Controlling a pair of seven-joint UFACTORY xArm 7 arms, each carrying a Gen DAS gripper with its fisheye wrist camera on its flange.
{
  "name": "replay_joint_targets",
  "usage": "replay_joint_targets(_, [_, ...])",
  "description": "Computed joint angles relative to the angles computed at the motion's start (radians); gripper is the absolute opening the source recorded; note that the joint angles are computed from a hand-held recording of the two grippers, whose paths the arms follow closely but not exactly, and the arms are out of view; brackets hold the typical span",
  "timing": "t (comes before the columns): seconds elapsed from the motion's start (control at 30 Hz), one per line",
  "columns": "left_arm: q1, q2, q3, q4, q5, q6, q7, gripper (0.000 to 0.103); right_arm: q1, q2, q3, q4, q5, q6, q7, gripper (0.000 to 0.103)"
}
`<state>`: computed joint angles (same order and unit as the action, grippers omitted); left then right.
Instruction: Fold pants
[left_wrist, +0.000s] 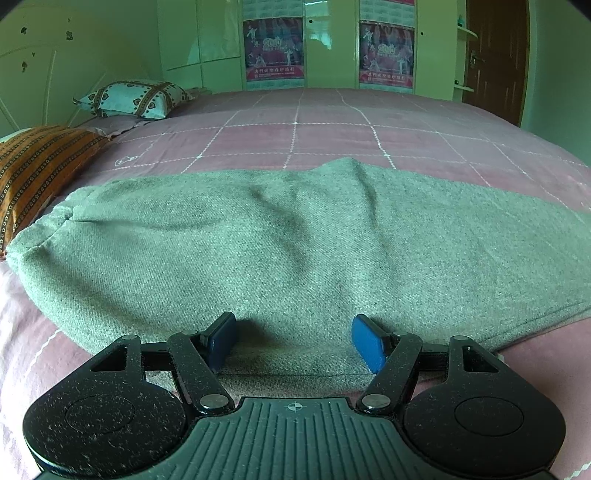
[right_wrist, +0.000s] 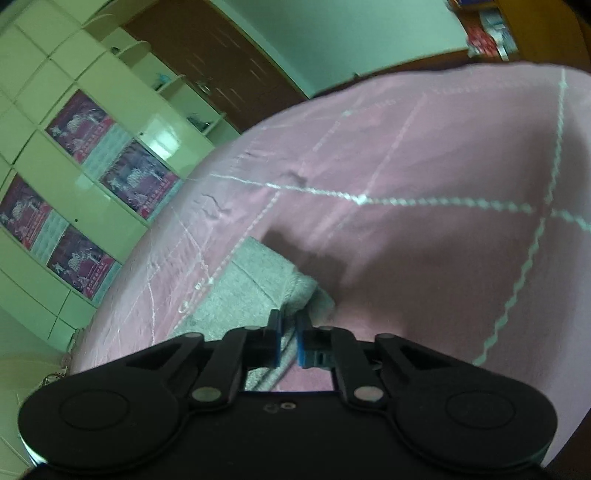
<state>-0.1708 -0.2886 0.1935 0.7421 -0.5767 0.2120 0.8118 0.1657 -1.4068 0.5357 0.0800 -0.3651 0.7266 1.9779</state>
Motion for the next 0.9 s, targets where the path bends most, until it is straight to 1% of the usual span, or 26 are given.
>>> replay_joint_targets(0.03, [0.000,0.000,0.000,0.000,-0.001,-0.001,0.000,0.069,0.009,-0.006,0.000,-0.001,0.012,0.019,0.010,0.000])
replay_joint_targets(0.07, [0.001,0.001,0.000,0.001,-0.001,-0.001,0.000,0.069,0.022,-0.023,0.004,-0.006,0.029,0.039,0.034,0.003])
replay_joint_targets(0.13, [0.000,0.001,-0.001,0.000,-0.002,-0.002,0.001,0.069,0.081,-0.099,0.033,-0.033,0.061,0.097,0.106,0.008])
replay_joint_targets(0.2, [-0.003,0.001,-0.001,-0.002,-0.005,-0.008,0.004,0.070,0.122,-0.115,0.009,-0.046,0.067,0.113,0.106,0.007])
replay_joint_targets(0.27, [-0.004,0.001,-0.001,-0.005,-0.005,-0.014,0.004,0.070,0.132,-0.128,-0.029,-0.077,0.057,0.053,0.095,0.007])
replay_joint_targets(0.33, [-0.004,0.001,0.000,-0.004,-0.004,-0.010,0.003,0.070,0.103,-0.073,-0.078,-0.075,0.056,-0.006,0.056,0.004])
replay_joint_targets(0.43, [-0.004,0.002,0.003,0.000,-0.004,-0.002,0.005,0.070,0.049,0.005,-0.086,-0.071,0.048,-0.127,0.027,0.004])
replay_joint_targets(0.47, [-0.004,0.002,0.002,0.000,-0.005,-0.002,0.005,0.070,0.029,0.041,-0.085,-0.062,0.046,-0.151,0.013,0.004])
replay_joint_targets(0.57, [-0.002,0.002,0.000,-0.001,-0.006,-0.005,0.006,0.070,-0.020,0.088,-0.070,-0.055,0.037,-0.211,-0.009,0.004])
replay_joint_targets(0.63, [-0.007,0.001,0.005,-0.001,-0.013,-0.007,0.015,0.070,-0.035,0.083,-0.066,-0.057,0.036,-0.224,-0.024,0.000])
replay_joint_targets(0.67, [-0.013,-0.001,0.010,-0.004,-0.022,-0.012,0.023,0.070,-0.040,0.076,-0.057,-0.040,0.027,-0.193,-0.046,0.000])
replay_joint_targets(0.73, [-0.018,-0.003,0.013,-0.008,-0.027,-0.018,0.035,0.070,-0.055,0.046,-0.002,0.011,-0.016,-0.142,-0.084,0.000])
replay_joint_targets(0.77, [-0.017,-0.002,0.013,-0.007,-0.027,-0.016,0.033,0.070,-0.064,0.056,0.022,0.054,-0.041,-0.105,-0.124,0.000])
replay_joint_targets(0.8, [-0.018,-0.001,0.013,-0.005,-0.028,-0.015,0.033,0.070,-0.069,0.067,0.037,0.078,-0.047,-0.077,-0.141,0.000])
replay_joint_targets(0.83, [-0.019,0.000,0.014,-0.005,-0.031,-0.014,0.035,0.071,-0.068,0.088,0.036,0.089,-0.036,-0.045,-0.150,0.000])
replay_joint_targets(0.87, [-0.018,0.000,0.013,-0.005,-0.030,-0.014,0.037,0.071,-0.060,0.110,0.011,0.072,-0.003,-0.022,-0.140,0.000])
replay_joint_targets(0.9, [-0.018,-0.001,0.014,-0.005,-0.030,-0.011,0.040,0.071,-0.047,0.106,-0.017,0.034,0.032,-0.036,-0.104,0.000])
